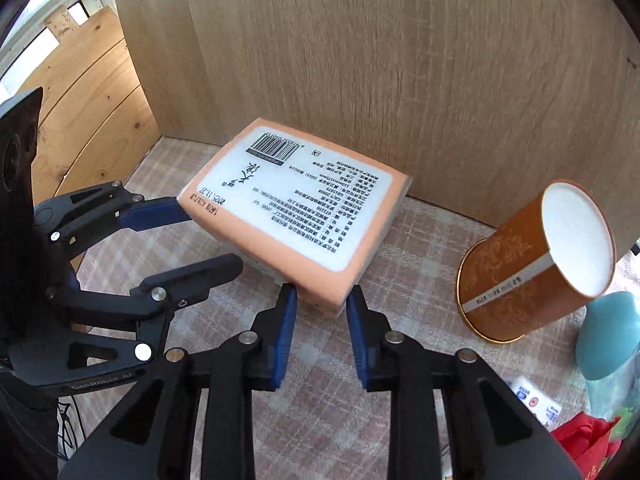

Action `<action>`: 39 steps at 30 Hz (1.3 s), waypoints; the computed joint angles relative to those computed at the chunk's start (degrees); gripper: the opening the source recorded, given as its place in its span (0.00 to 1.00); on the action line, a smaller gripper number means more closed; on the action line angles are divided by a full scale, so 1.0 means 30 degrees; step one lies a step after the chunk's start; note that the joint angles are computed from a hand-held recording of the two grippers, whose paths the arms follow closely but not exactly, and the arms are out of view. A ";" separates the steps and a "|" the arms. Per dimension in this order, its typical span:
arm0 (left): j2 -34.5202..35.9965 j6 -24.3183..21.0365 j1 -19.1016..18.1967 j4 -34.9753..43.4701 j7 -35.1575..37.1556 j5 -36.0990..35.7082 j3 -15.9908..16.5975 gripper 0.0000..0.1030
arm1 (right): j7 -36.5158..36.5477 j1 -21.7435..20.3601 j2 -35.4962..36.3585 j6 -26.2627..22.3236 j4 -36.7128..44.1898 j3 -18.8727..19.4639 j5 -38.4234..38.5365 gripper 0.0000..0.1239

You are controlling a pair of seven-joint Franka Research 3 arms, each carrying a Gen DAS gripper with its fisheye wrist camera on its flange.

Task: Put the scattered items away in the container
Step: 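Lift the tissue pack with the right gripper toward the red box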

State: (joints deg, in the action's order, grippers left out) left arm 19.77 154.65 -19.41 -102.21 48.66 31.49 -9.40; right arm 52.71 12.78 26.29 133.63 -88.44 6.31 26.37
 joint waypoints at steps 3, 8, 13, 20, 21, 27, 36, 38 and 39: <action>-0.1038 -0.0055 -0.0471 -0.0920 -0.1127 0.0803 0.0143 0.45 | -0.0627 -0.0229 -0.1095 0.0060 -0.1200 0.0144 0.0491 0.20; -0.2985 -0.0743 -0.0845 -0.2682 -0.2901 0.1659 -0.0424 0.45 | -0.2478 -0.0654 -0.3605 -0.0215 -0.3792 0.0177 0.1904 0.19; -0.5154 -0.2196 -0.1184 -0.4117 -0.4234 0.2320 -0.1487 0.45 | -0.4695 -0.0749 -0.7104 -0.0474 -0.7104 -0.0434 0.3113 0.19; -0.6565 -0.3499 -0.2221 -0.4647 -0.7256 0.3150 -0.3318 0.46 | -0.7605 -0.0798 -1.2102 -0.0974 -1.2347 -0.2115 0.4303 0.19; -0.6410 -0.3556 -0.2455 -0.4518 -0.7600 0.3182 -0.3529 0.49 | -0.7790 -0.0917 -1.2645 -0.1192 -1.2980 -0.2393 0.4212 0.19; -0.4583 -0.4289 -0.4234 -0.2890 -0.8412 0.2883 -0.4175 0.51 | -0.8183 -0.2202 -1.5169 -0.2770 -1.5864 -0.3798 0.2706 0.19; -0.1419 -0.3528 -0.6362 0.0052 -0.7428 0.1058 -0.4045 0.51 | -0.8520 -0.4792 -1.5356 -0.5571 -1.6478 -0.5352 0.0860 0.19; -0.0895 -0.3410 -0.6598 0.0587 -0.6850 0.0288 -0.4010 0.51 | -0.8452 -0.5284 -1.4950 -0.6177 -1.6209 -0.5575 0.0813 0.19; -0.0676 -0.3474 -0.6732 0.0864 -0.6596 0.0050 -0.3943 0.51 | -0.8387 -0.5514 -1.4728 -0.6475 -1.6036 -0.5660 0.0827 0.19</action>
State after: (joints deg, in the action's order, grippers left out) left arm 17.74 144.23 -39.61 -99.62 28.87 31.64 -21.23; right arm 27.55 -3.77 -17.89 114.21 -136.55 -10.67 28.86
